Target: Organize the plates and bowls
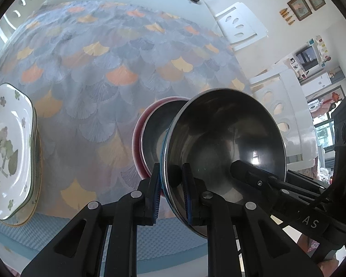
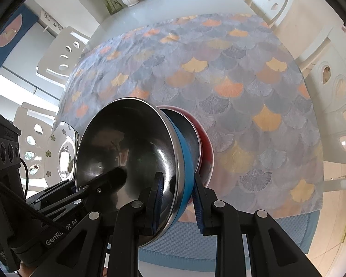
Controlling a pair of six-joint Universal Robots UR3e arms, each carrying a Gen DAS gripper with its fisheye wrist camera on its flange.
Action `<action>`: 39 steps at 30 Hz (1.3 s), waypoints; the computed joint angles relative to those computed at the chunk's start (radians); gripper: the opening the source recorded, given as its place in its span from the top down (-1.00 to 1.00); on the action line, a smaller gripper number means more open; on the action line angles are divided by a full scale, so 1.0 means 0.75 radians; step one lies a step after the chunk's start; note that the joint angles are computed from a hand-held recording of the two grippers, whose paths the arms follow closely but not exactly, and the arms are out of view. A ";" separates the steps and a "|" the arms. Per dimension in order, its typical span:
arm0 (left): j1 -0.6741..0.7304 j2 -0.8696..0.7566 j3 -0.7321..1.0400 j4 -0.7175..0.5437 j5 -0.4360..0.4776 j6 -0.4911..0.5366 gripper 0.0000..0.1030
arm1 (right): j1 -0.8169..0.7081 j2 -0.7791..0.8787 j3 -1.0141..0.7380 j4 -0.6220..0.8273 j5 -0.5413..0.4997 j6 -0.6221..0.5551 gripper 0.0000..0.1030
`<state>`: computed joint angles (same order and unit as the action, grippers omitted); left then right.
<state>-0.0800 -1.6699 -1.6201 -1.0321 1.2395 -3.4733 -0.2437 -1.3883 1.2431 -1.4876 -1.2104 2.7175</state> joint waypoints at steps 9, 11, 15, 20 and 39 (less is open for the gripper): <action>-0.012 -0.032 -0.002 0.013 0.015 0.000 0.73 | -0.001 0.008 0.060 -0.037 -0.006 0.002 0.54; -0.014 -0.037 0.005 0.006 0.021 0.005 0.73 | -0.007 0.011 0.063 -0.030 0.000 -0.001 0.54; -0.019 -0.031 0.022 -0.010 0.087 0.002 0.55 | -0.019 0.006 0.066 -0.026 0.019 -0.014 0.54; 0.012 0.022 -0.018 0.004 0.103 0.010 0.44 | -0.014 -0.021 0.087 -0.055 0.013 -0.032 0.54; 0.125 0.156 -0.136 0.044 -0.028 0.080 0.45 | -0.125 -0.012 -0.113 0.105 0.140 -0.037 0.54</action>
<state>0.0134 -1.5531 -1.7219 -0.9994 1.2186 -3.4134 -0.3372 -1.3971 1.1585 -1.4089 -1.1057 2.6897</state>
